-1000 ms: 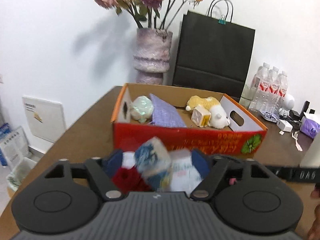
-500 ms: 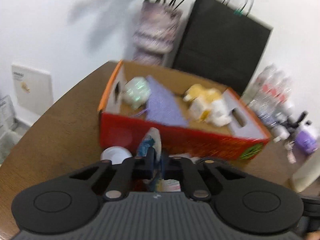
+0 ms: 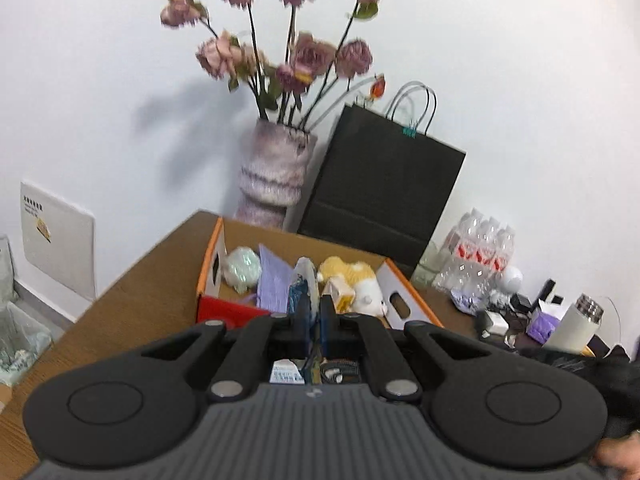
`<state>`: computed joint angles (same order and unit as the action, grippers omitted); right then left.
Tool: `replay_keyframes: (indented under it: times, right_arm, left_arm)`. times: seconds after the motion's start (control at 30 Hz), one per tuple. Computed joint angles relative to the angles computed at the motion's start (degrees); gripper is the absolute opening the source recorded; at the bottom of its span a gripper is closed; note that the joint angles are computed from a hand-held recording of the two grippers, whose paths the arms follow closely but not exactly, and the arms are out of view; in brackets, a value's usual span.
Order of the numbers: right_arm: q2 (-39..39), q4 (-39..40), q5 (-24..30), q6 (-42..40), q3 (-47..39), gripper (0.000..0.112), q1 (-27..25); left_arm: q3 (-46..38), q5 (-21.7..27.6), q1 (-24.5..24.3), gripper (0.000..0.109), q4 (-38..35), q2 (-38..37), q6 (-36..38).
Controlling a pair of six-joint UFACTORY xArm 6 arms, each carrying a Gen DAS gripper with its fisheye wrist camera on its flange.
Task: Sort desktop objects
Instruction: 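Place the earbud case in the box with the right tool while the left tool drops the packet inside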
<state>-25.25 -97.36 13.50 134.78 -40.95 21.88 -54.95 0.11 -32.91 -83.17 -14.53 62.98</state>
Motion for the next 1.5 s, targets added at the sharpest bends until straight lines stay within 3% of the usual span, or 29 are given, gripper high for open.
replay_keyframes:
  times: [0.13, 0.2, 0.27, 0.43, 0.57, 0.7, 0.77, 0.8, 0.87, 0.97, 1.03, 1.1, 1.17, 1.2, 1.23, 1.3, 1.4, 1.5]
  right_arm:
    - [-4.7, -0.3, 3.2, -3.9, -0.5, 0.002, 2.7]
    - [-5.0, 1.4, 2.7, -7.9, -2.1, 0.002, 2.5]
    - [-4.1, 2.7, 1.0, -11.5, -4.7, 0.002, 1.3]
    - [6.5, 7.6, -5.9, -22.1, -17.8, 0.002, -4.6]
    - [19.3, 26.4, -10.8, -46.0, -28.7, 0.002, -7.9]
    - [31.0, 49.7, -10.2, -69.7, -36.5, 0.002, -8.0]
    - [35.4, 61.7, -8.3, -79.2, -38.9, 0.002, -7.2]
    - [36.7, 65.5, -7.9, -82.6, -39.2, 0.002, -6.9]
    - [38.4, 68.5, -8.4, -85.6, -39.1, 0.002, -6.6]
    - [41.5, 80.1, -8.1, -97.0, -40.1, 0.002, -5.9]
    - [45.6, 81.5, -3.8, -99.9, -44.7, 0.002, -6.1]
    - [49.5, 77.8, 1.6, -97.8, -49.9, 0.002, -6.2]
    - [52.7, 82.1, 4.1, -102.4, -53.8, 0.002, -5.9]
    - [53.8, 84.2, 4.8, -104.4, -55.0, 0.002, -5.8]
    - [54.6, 85.6, 5.4, -105.9, -55.9, 0.003, -5.7]
    - [56.6, 83.8, 8.9, -104.9, -59.3, 0.013, -5.7]
    - [57.6, 78.9, 14.0, -101.1, -62.2, 0.019, -5.7]
    - [54.0, 77.3, 12.1, -99.6, -57.9, 0.024, -6.3]
  left_arm:
    - [0.1, -1.0, 0.4, 0.006, 9.2, -0.3, -8.5]
    - [-1.2, -0.5, 1.2, 0.006, 16.9, 1.1, -15.0]
    - [-4.8, 1.6, 2.4, 0.006, 20.8, 3.9, -16.5]
    - [-15.0, 4.9, 5.9, 0.006, 47.7, 15.1, -37.8]
    - [-27.1, 10.3, 8.7, 0.006, 60.3, 25.9, -48.9]
    - [-40.3, 20.6, 10.4, 0.006, 63.9, 36.4, -53.7]
    - [-45.5, 25.0, 10.9, 0.006, 71.6, 40.6, -59.9]
    - [-46.9, 25.7, 10.9, 0.006, 73.3, 42.0, -60.6]
    - [-48.0, 25.6, 11.1, 0.006, 69.9, 43.7, -57.5]
    - [-52.2, 27.3, 11.4, 0.006, 70.7, 47.3, -58.7]
    - [-56.0, 30.1, 11.2, 0.007, 74.4, 49.9, -60.1]
    - [-56.9, 30.1, 10.8, 0.007, 76.8, 50.8, -61.0]
    - [-58.0, 30.6, 10.6, 0.008, 77.4, 51.6, -60.4]
    - [-59.5, 31.6, 10.5, 0.015, 78.5, 52.4, -61.3]
    - [-61.0, 32.7, 10.6, 0.032, 79.3, 53.3, -62.4]
    - [-63.3, 34.2, 11.0, 0.053, 78.0, 54.5, -62.9]
    - [-60.6, 32.8, 11.8, 0.052, 75.1, 52.1, -62.3]
    - [-59.3, 32.3, 12.2, 0.052, 76.4, 50.5, -64.3]
